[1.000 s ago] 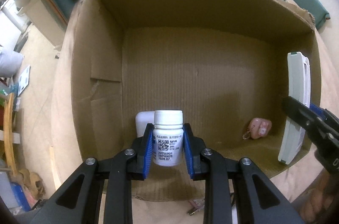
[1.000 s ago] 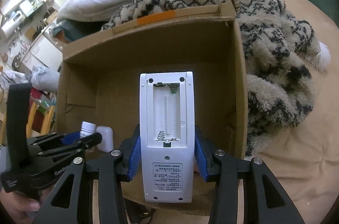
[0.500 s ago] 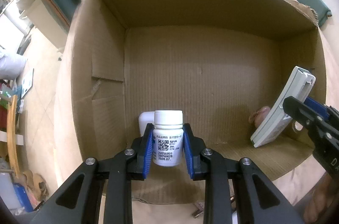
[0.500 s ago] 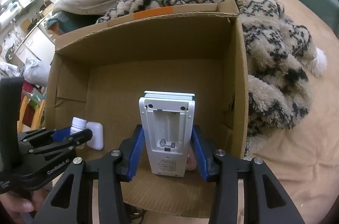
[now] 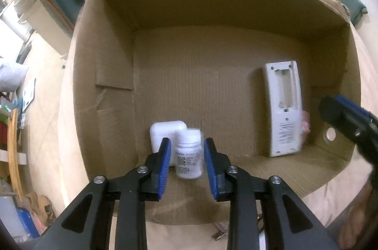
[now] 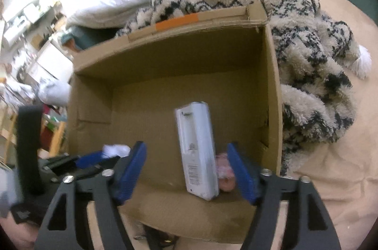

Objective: Organize rigid objects
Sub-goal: 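Carry both items into the box and open both tools to release them, then move right tool to the white charger plug beside the box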

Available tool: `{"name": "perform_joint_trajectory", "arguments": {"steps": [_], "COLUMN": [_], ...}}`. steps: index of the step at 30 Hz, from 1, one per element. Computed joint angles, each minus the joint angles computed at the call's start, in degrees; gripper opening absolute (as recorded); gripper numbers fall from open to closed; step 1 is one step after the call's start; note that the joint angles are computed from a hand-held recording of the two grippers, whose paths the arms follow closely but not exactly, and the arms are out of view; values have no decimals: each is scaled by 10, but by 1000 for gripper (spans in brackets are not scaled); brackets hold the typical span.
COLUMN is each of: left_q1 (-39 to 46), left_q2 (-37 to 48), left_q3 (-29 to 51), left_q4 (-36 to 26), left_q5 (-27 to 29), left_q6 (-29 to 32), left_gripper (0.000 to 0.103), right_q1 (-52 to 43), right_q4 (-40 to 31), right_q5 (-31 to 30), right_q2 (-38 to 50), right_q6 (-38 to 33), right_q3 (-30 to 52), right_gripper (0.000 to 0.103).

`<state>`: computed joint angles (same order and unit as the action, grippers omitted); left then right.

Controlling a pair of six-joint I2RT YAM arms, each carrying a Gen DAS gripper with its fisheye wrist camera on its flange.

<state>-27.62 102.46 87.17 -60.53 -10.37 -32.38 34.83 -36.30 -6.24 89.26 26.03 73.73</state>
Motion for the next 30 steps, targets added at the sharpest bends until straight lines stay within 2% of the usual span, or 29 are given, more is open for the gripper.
{"name": "perform_joint_trajectory", "arguments": {"steps": [2, 4, 22, 30], "left_q1": [-3, -7, -3, -10], "left_q2": [-1, -9, -9, -35], "left_q3": [2, -1, 21, 18], "left_q4": [0, 8, -8, -17], "left_q5": [-1, -8, -25, -70], "left_q6": [3, 3, -7, 2], "left_gripper": [64, 71, 71, 71], "right_q1": [-3, -6, -7, 3], "right_q4": [6, 11, 4, -3], "right_q5": [-5, -7, -1, 16], "right_q2": [-5, -9, -8, -28], "right_q6": [4, 10, 11, 15], "right_q3": [-3, -9, -4, 3], "right_gripper": [84, 89, 90, 89]}}
